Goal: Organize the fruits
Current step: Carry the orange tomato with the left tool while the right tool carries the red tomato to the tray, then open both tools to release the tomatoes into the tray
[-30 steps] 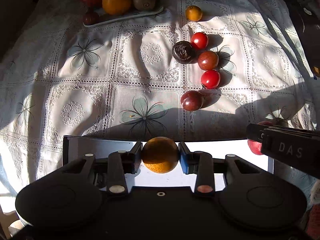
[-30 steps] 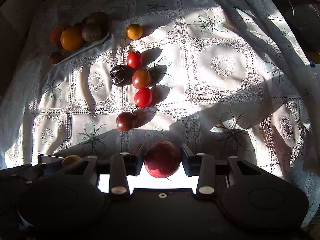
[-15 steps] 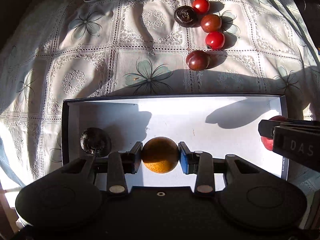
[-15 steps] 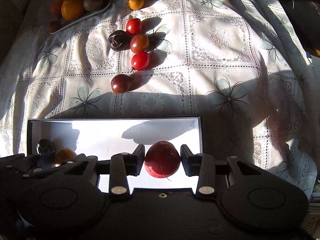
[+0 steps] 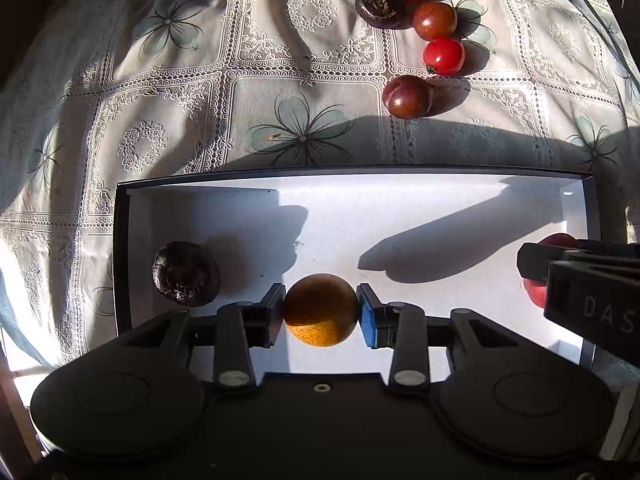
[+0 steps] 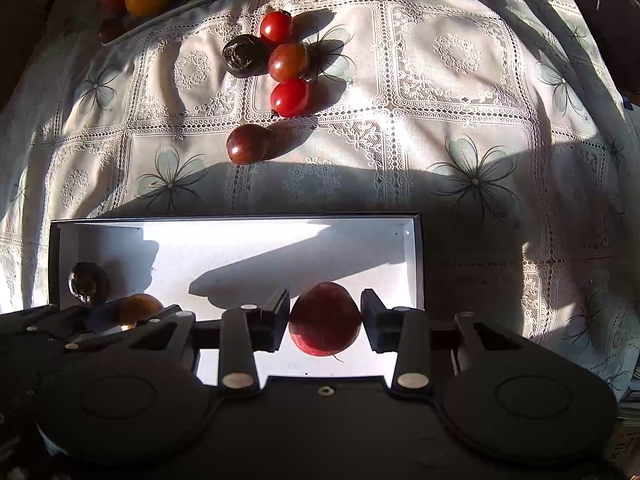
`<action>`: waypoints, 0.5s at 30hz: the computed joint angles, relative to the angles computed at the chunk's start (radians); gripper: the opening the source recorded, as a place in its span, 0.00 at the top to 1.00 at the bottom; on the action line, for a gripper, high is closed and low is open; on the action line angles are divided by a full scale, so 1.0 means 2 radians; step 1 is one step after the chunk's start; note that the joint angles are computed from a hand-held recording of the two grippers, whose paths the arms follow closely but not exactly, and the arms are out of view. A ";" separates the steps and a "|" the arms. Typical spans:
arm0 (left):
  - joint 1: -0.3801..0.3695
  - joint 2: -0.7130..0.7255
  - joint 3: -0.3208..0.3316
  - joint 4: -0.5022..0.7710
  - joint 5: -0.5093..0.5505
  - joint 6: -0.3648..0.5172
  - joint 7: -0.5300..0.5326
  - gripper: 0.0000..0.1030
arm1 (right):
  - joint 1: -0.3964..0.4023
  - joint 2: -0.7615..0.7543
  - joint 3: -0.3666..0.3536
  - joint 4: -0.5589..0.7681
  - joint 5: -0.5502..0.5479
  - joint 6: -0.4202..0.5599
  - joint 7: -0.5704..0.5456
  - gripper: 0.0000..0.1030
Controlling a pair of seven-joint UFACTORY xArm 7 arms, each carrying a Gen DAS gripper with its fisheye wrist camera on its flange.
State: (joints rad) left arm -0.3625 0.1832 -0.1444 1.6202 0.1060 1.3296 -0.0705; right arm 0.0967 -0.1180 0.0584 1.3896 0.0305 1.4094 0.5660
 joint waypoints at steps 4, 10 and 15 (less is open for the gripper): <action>0.001 0.000 0.000 0.001 -0.006 0.001 0.005 0.55 | 0.001 0.005 0.001 0.001 -0.004 0.000 -0.001 0.61; 0.006 -0.004 0.001 0.000 -0.014 -0.007 0.014 0.55 | 0.004 0.010 0.004 0.004 -0.013 -0.006 0.004 0.60; 0.010 -0.007 0.002 -0.003 -0.019 -0.005 0.017 0.55 | 0.007 0.016 0.005 0.009 -0.017 -0.010 0.008 0.59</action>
